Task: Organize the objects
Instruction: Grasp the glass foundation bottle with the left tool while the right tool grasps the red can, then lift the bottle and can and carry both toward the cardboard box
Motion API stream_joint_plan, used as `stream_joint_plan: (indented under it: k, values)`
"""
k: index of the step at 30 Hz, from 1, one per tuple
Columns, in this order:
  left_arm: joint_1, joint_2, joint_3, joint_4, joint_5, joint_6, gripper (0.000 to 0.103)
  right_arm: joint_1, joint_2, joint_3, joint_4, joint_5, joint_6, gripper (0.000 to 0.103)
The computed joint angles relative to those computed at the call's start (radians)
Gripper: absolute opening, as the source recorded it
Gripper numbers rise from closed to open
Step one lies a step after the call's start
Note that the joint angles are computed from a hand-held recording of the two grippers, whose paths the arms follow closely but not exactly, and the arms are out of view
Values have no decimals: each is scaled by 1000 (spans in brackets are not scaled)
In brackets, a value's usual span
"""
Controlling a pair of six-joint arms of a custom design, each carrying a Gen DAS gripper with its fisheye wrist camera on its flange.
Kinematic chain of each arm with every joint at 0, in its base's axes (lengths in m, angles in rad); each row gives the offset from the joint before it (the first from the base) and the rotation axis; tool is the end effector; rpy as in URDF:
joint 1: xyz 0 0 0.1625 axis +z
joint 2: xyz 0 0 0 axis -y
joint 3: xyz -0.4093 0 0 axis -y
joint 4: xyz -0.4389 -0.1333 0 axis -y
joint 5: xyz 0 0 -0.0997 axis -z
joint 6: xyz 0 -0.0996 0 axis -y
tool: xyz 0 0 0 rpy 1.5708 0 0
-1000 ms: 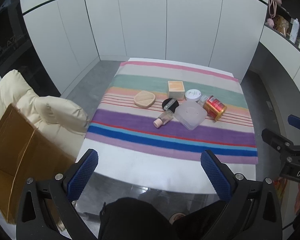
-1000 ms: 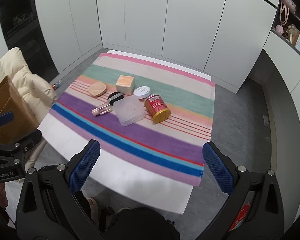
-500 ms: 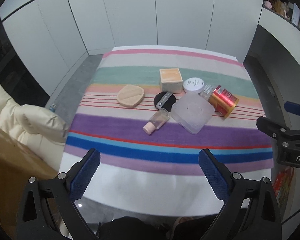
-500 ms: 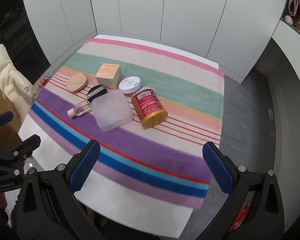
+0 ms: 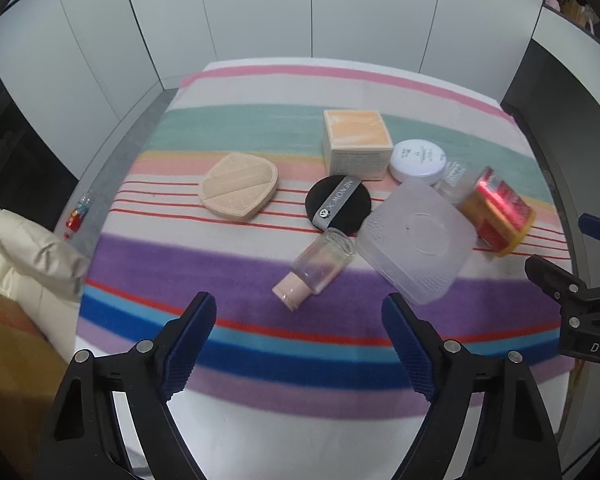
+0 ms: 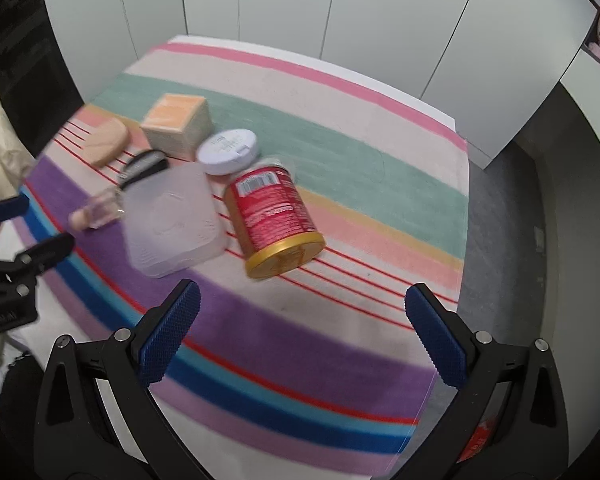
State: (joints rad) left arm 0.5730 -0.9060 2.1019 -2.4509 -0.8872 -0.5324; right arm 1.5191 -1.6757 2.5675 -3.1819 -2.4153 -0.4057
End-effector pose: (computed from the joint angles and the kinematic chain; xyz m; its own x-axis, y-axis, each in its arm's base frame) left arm -0.3003 -0.4273 -0.0281 -0.6256 0.3913 -0.6749 0.5585 0.8287 -0.0372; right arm 0.0406 -0.3539 0.2439 -0.6013 0.1870 0.7768 -0.2160 0.8980 -0.3834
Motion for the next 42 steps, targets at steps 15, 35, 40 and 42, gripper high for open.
stream_joint_plan:
  k: [15, 35, 40, 42]
  values:
    - [84, 122, -69, -97, -19, 80, 60, -120, 130, -82, -44, 100, -7, 102]
    - [57, 82, -67, -59, -45, 59, 28, -110, 105, -98, 17, 158, -2, 59]
    - [31, 50, -51, -52, -52, 47, 27, -76, 63, -77, 43, 140, 20, 59]
    - [16, 31, -40, -58, -53, 53, 27, -53, 52, -71, 50, 118, 22, 59]
